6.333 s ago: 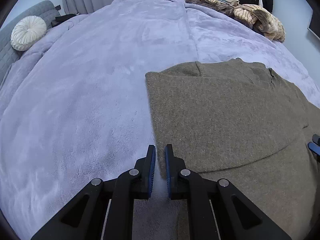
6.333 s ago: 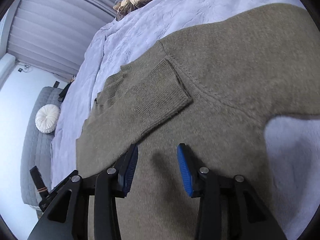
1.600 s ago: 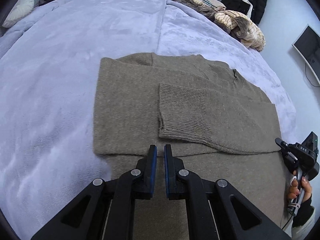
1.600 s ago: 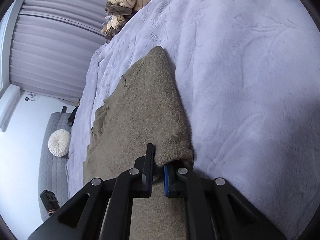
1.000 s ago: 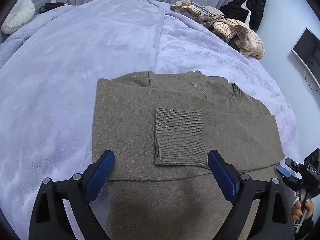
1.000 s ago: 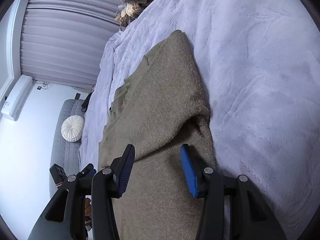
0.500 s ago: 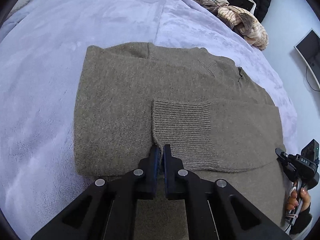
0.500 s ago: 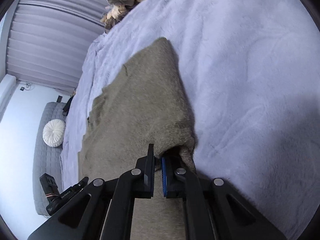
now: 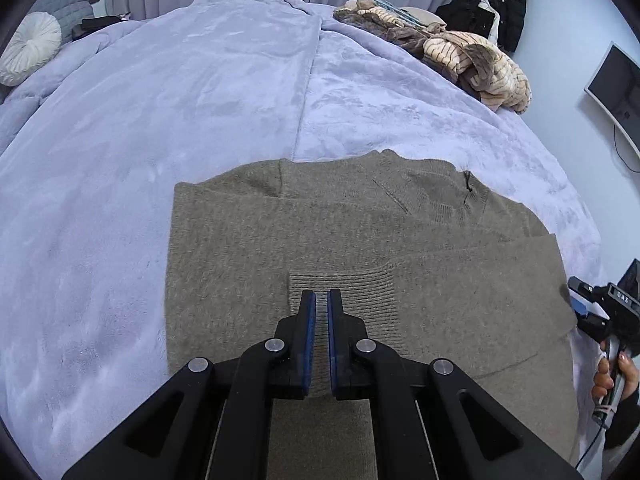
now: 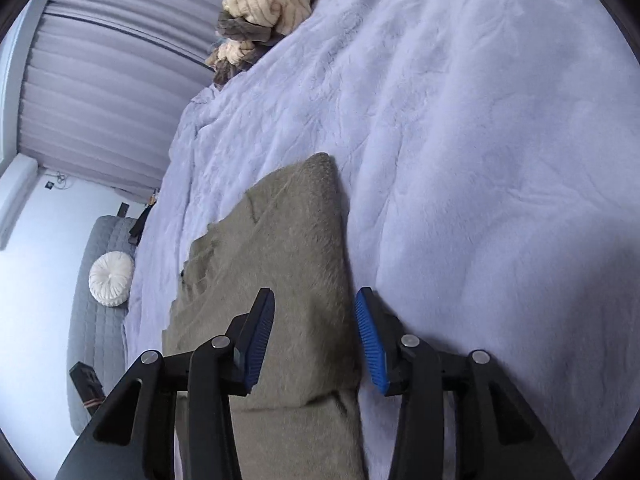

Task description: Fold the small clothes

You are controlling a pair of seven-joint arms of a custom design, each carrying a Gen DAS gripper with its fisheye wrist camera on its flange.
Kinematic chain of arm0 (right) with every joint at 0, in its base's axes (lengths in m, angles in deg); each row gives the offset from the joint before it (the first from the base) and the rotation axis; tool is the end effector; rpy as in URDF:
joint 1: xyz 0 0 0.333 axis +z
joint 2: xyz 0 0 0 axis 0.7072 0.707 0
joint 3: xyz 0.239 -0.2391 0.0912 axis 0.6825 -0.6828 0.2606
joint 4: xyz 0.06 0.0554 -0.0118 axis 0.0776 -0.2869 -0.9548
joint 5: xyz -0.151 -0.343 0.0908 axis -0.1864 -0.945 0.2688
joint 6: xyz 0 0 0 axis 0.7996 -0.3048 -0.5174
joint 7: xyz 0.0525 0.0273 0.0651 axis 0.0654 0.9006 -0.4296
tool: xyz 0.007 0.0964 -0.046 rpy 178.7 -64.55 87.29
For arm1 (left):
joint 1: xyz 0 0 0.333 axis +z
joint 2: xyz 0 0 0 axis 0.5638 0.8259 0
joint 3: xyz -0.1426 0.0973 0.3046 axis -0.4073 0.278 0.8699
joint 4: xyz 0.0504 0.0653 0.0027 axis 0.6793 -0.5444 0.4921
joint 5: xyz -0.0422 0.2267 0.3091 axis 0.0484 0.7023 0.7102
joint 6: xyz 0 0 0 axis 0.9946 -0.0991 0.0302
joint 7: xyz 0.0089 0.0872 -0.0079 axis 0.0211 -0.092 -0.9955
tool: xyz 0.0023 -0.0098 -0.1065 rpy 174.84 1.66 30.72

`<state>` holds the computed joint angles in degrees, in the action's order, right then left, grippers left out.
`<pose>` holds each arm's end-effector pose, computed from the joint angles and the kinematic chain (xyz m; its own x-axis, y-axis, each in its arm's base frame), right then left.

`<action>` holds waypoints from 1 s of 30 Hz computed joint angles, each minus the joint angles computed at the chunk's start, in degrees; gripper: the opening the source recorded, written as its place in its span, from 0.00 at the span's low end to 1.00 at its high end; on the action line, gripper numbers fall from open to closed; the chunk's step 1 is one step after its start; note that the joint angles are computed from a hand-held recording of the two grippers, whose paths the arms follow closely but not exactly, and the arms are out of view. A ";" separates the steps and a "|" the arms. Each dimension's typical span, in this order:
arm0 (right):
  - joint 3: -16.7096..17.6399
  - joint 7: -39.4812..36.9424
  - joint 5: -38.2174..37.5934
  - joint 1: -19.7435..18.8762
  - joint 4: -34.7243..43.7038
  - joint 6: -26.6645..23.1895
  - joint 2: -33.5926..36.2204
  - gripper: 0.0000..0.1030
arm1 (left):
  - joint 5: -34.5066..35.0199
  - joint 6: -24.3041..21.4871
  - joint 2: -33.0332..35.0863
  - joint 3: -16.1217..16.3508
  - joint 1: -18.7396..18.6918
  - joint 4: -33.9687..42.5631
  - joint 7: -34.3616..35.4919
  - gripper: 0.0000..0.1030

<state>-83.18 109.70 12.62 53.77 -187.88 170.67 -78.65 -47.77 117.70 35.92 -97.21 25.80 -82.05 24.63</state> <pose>0.5149 0.0249 0.4384 -0.3139 -0.7125 -0.6276 -0.7658 0.5807 -0.2763 0.5726 -0.1952 0.4730 -0.0958 -0.9733 0.2088 -0.8752 -0.0176 -0.4834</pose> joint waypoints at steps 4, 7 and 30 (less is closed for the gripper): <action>0.48 -2.24 3.10 -0.97 5.36 -4.49 5.24 0.08 | 4.07 -2.05 2.08 0.63 -0.74 0.93 -3.34 0.06; 2.11 -3.23 -3.65 -0.31 5.58 -1.69 3.47 0.08 | 3.42 -0.13 2.04 0.28 -0.35 -0.26 -2.11 0.06; 4.11 35.80 -60.47 1.49 -3.66 1.05 -4.49 0.14 | 11.58 -2.19 -1.66 0.68 -1.22 -4.03 -5.69 0.06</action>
